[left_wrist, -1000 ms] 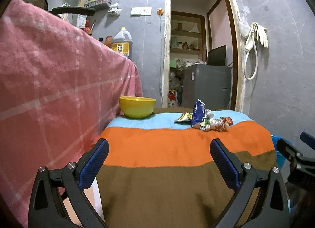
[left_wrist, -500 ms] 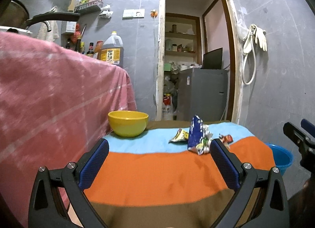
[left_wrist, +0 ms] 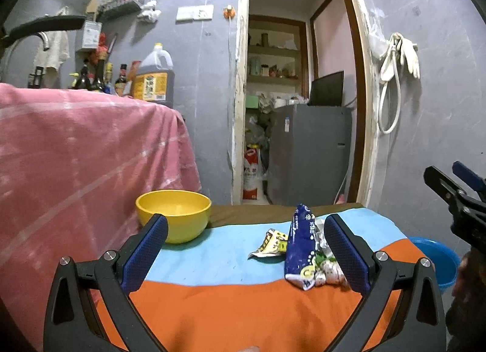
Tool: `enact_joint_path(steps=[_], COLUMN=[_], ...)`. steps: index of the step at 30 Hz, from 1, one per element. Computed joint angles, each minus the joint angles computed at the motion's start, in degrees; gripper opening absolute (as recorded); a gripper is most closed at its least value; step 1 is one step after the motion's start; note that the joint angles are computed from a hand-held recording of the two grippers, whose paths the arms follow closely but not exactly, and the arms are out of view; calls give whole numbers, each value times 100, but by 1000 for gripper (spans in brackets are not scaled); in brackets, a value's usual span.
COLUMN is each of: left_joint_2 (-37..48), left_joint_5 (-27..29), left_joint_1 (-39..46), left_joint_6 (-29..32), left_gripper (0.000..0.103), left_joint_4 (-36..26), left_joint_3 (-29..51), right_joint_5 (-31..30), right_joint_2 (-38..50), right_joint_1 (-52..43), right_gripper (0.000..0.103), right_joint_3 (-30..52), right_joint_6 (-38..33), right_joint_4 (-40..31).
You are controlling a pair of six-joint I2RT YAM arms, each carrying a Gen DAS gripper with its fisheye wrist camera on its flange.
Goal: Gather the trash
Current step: 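Move both tools toward the trash pile, left toward the blue bag, right toward the red wrapper, then close the left tool on the blue bag while the right tool grasps the red wrapper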
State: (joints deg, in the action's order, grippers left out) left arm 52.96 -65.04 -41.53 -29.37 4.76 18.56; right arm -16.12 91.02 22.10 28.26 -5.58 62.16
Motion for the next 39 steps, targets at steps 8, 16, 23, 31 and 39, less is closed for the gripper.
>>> enact_joint_path(steps=[8,16,23,31,39], left_joint_2=[701,1955,2770,2938,2917], left_joint_5=[1604,2930,4062,5213,6132], left_joint_1=[1343,2089,2535,3011,3543], left_joint_6=[427,197,433,495,377], left_gripper=[101,101,95,67,57], left_joint_4=[658,356,-96,0,-160], left_joint_3=[244,846,1369,1422,1508], right_joint_5=[-127,190,-218,-500,-508], right_joint_2=[866,1423,1896,2065,2346], right_joint_1=[-17,-42,-133,-52,68], right_gripper=[103,103,103,93,83], right_joint_3=[1245,2270,3098,3401,3996], right_joint_6=[206,-354,-574,-973,-1082], right_joint_4=[-1209,-3074,-4502,-5106,-5995])
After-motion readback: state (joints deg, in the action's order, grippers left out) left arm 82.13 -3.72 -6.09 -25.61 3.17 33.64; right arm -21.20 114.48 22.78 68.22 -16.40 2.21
